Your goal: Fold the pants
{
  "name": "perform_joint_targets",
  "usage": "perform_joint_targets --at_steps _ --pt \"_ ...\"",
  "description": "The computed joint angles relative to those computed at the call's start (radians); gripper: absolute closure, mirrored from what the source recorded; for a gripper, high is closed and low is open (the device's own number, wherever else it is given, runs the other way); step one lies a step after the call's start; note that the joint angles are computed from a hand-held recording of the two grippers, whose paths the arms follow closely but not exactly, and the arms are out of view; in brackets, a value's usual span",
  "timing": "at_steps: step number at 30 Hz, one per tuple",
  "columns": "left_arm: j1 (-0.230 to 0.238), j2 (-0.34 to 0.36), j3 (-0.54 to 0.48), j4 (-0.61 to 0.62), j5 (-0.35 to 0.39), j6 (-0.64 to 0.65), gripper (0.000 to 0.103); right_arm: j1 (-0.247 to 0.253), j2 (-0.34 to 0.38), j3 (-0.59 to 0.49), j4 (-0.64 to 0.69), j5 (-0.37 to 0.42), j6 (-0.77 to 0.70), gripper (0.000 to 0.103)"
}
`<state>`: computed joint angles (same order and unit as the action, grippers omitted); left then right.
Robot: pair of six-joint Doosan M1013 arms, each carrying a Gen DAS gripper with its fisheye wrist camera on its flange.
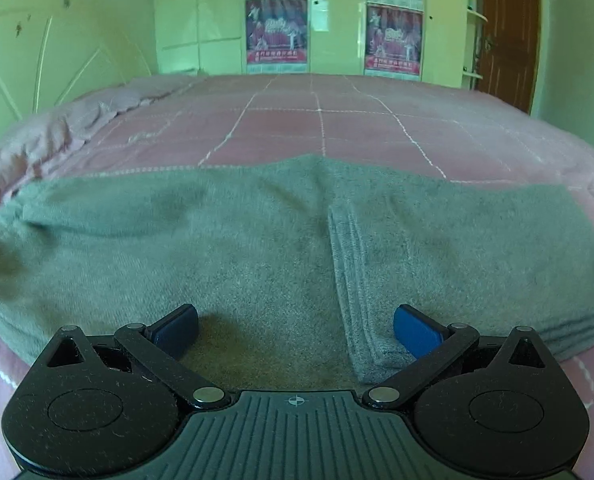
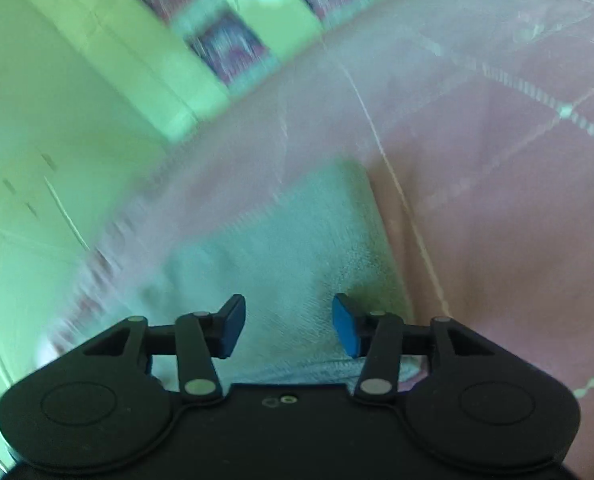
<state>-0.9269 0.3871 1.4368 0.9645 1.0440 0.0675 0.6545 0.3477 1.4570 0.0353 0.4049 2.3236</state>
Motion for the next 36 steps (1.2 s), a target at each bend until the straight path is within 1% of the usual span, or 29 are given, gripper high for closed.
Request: perform_joint_targets --at_steps 1,2,3,4,5,6,8,10,11,12,13,15,16,17,18,19,20,21,22,23,25,27,29,30,32,33,35,36 --pt "0.000 -0.003 -0.001 -0.004 0.009 0.001 0.000 0.000 -0.001 -0.008 -0.006 -0.001 -0.008 0.062" --pt "-0.005 -0.008 0.000 0.017 0.026 -0.036 0.000 0.001 -0.005 -0.014 -0.024 -0.020 -0.021 0.060" --pt "-0.006 -0.018 0.011 0.053 0.012 -0.091 0.000 0.006 -0.007 -0.018 -0.093 -0.052 0.008 0.060" --pt "-0.003 -0.022 0.012 0.067 -0.006 -0.118 0.000 0.008 -0.003 -0.031 -0.167 -0.060 0.038 0.060" --pt "0.003 -0.013 -0.009 0.054 0.000 -0.105 0.000 0.009 0.010 -0.060 -0.203 -0.035 0.032 0.060" --pt "0.009 0.001 -0.032 0.038 0.004 -0.081 0.000 0.008 0.033 -0.101 -0.225 0.007 0.015 0.060" --pt "0.021 0.033 -0.078 0.006 0.016 -0.035 0.000 0.004 0.078 -0.169 -0.228 0.065 -0.024 0.060" --pt "0.028 0.062 -0.112 -0.030 0.035 0.018 0.000 0.001 0.118 -0.226 -0.232 0.128 -0.051 0.063" --pt "0.033 0.075 -0.124 -0.062 0.044 0.051 0.000 -0.001 0.127 -0.231 -0.238 0.161 -0.070 0.063" --pt "0.032 0.077 -0.119 -0.056 0.036 0.045 0.000 -0.006 0.135 -0.231 -0.199 0.190 -0.097 0.063" --pt "0.030 0.076 -0.111 -0.042 0.031 0.033 0.000 -0.008 0.138 -0.228 -0.184 0.191 -0.106 0.062" --pt "0.031 0.073 -0.119 -0.057 0.036 0.048 0.000 0.000 0.130 -0.225 -0.199 0.189 -0.127 0.062" --pt "0.031 0.073 -0.129 -0.056 0.047 0.051 0.000 0.002 0.122 -0.219 -0.215 0.169 -0.119 0.061" --pt "0.033 0.075 -0.137 -0.044 0.054 0.054 0.000 0.003 0.115 -0.216 -0.240 0.132 -0.102 0.060" --pt "0.034 0.078 -0.146 -0.030 0.058 0.056 0.000 0.004 0.116 -0.221 -0.271 0.116 -0.081 0.058" --pt "0.038 0.082 -0.156 -0.032 0.057 0.062 0.000 0.007 0.125 -0.237 -0.318 0.132 -0.052 0.051" --pt "0.045 0.087 -0.166 -0.046 0.054 0.070 0.000 0.009 0.141 -0.261 -0.349 0.170 -0.043 0.047" --pt "0.052 0.097 -0.179 -0.071 0.059 0.091 0.000 0.008 0.159 -0.283 -0.337 0.211 -0.072 0.042" --pt "0.059 0.106 -0.187 -0.100 0.059 0.121 0.000 0.006 0.175 -0.300 -0.306 0.245 -0.117 0.042" --pt "0.062 0.109 -0.177 -0.100 0.041 0.116 0.000 0.009 0.181 -0.298 -0.322 0.250 -0.135 0.041" --pt "0.057 0.107 -0.167 -0.076 0.035 0.109 0.000 0.023 0.182 -0.299 -0.357 0.254 -0.173 0.028" --pt "0.057 0.099 -0.161 -0.076 0.029 0.103 0.000 0.034 0.175 -0.296 -0.387 0.265 -0.185 0.025" --pt "0.054 0.084 -0.150 -0.079 0.028 0.095 0.000 0.036 0.157 -0.281 -0.381 0.236 -0.172 0.026" --pt "0.049 0.076 -0.140 -0.065 0.035 0.089 0.000 0.037 0.145 -0.268 -0.386 0.218 -0.156 0.023" --pt "0.037 0.050 -0.102 -0.035 0.040 0.067 0.000 0.047 0.126 -0.245 -0.449 0.202 -0.102 0.015" --pt "0.035 0.037 -0.082 -0.029 0.042 0.061 0.000 0.052 0.118 -0.234 -0.478 0.193 -0.079 0.007" --pt "0.028 0.006 -0.037 -0.008 0.045 0.037 0.000 0.062 0.103 -0.211 -0.541 0.176 -0.028 0.006" --pt "0.024 -0.005 -0.024 -0.008 0.063 0.036 0.000 0.070 0.098 -0.200 -0.590 0.180 0.013 0.006"
